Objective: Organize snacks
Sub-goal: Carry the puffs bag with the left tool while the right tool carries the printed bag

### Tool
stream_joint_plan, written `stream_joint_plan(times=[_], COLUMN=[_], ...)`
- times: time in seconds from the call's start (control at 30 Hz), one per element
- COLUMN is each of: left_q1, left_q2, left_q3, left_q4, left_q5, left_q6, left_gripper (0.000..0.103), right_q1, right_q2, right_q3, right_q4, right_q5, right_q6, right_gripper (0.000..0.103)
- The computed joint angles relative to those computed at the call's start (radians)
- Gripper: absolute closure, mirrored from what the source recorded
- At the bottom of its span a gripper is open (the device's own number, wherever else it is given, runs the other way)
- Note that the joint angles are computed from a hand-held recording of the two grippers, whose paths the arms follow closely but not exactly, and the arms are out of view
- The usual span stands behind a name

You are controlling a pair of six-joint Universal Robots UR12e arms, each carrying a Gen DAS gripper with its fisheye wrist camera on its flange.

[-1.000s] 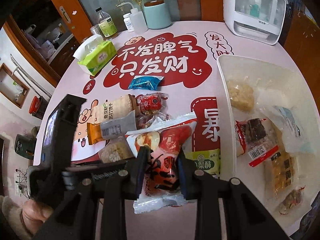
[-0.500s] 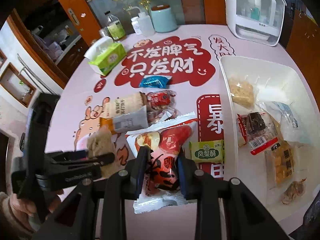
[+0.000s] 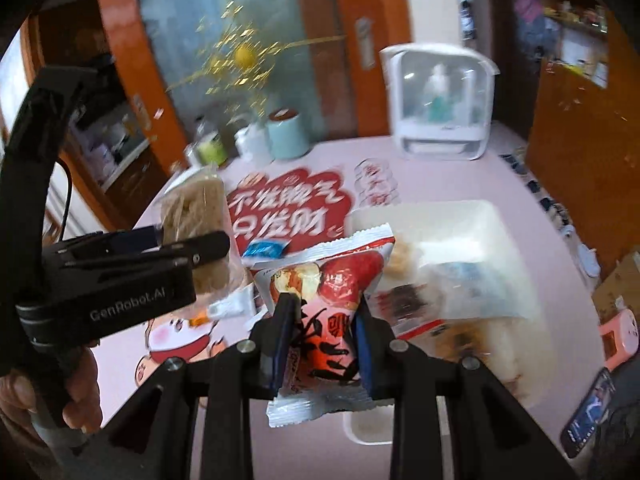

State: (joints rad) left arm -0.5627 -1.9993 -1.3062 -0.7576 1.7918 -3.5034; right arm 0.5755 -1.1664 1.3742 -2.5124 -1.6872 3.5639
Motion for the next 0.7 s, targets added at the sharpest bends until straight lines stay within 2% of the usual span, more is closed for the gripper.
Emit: stream_joint_plan(times=[0.23,0.4,0.7], left_q1=[-0.057,-0.078,-0.106], left_q2=[-0.080,-0.134,-0.220], left_q3=[0.142,0.223,0.356], left_q4=[-0.009,-0.032,-0.100], left_q5=[0.039,0.062,0.105], left_q6=[0.071,0.099,0.118], left_gripper=[0.041,0.041,0.041], right_q1=[-0.035,-0.058,-0.101], right_q2=[-0.053,-0.074,-0.081], right_q3=[0.072,0.104,0.128], right_q4=[-0.048,-0.074,-0.087], right_q5=[-0.066,-0.109,-0.082], right_q6=[0.047,0.073,0.058], right_gripper=[0.074,0.074,0.073])
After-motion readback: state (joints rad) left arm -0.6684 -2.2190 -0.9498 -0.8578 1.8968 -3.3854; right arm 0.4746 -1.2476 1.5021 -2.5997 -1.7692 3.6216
